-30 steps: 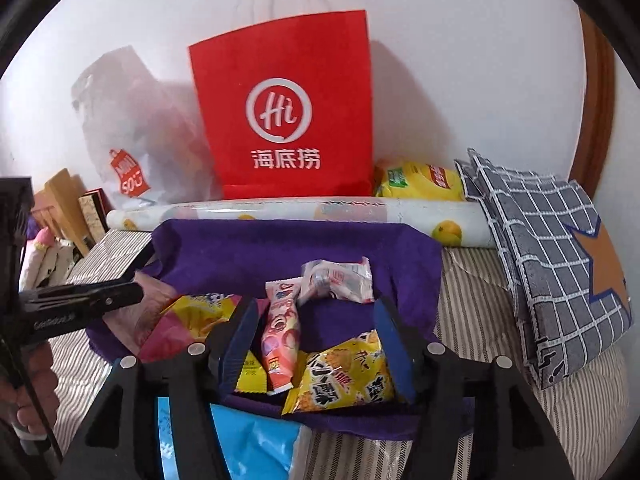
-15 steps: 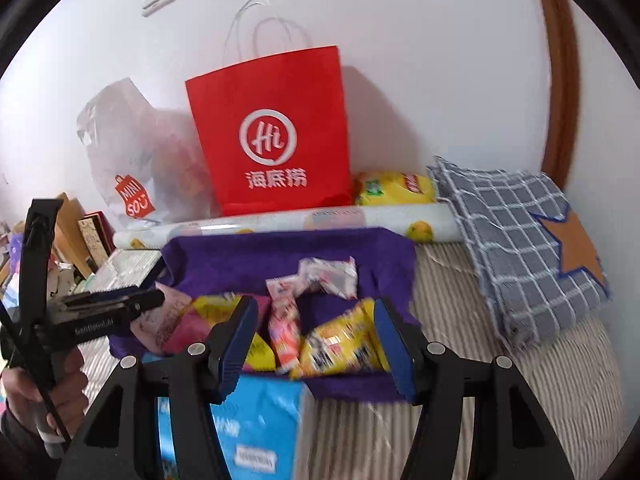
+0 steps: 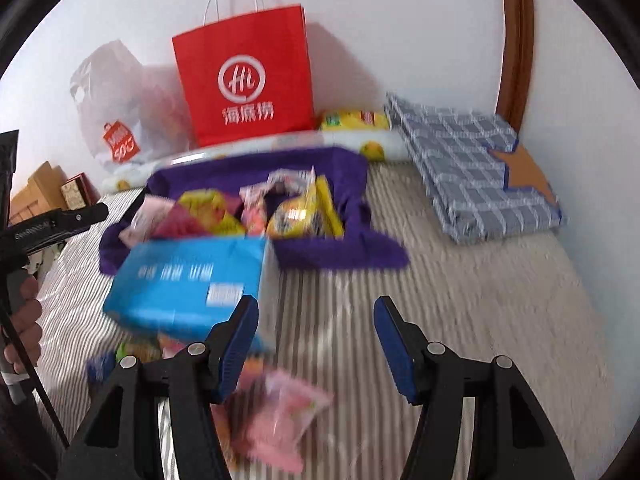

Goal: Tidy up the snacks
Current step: 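Withdraw the left tool from the towel while the right tool grasps the pink candy bag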

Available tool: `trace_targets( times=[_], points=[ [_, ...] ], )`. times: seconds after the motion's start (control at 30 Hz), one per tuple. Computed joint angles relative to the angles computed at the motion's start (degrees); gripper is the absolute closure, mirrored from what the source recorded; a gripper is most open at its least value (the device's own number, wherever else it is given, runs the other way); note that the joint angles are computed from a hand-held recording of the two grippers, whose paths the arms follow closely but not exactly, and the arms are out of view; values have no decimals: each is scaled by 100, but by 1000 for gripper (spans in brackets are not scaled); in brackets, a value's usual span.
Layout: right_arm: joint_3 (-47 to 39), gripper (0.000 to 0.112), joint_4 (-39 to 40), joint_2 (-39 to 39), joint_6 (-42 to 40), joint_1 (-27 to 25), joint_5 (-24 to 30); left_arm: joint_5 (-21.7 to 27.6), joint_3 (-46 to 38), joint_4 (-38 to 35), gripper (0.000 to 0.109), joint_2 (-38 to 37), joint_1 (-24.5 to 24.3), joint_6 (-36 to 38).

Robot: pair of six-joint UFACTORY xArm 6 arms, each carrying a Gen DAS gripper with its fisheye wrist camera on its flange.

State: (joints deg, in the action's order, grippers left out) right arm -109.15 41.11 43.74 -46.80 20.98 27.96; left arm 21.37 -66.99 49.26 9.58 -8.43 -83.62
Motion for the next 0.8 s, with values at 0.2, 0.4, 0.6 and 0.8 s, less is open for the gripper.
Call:
trace_targets(
  times=[0.2, 0.4, 0.6, 0.8],
  points=[
    [721, 54, 83, -264, 20, -25, -14, -40, 723, -101, 45, -618, -175, 108],
    [738, 54, -190, -147, 326, 25, 46, -151, 1288, -484, 44, -1014, -304, 329],
    [760, 54, -365, -17, 366, 179, -323, -168, 1714, -688, 44, -1234, -410, 290],
    [1160, 73, -299, -192, -68, 306, -880, -254, 2064, -976, 44, -1330, -521, 324]
  ],
)
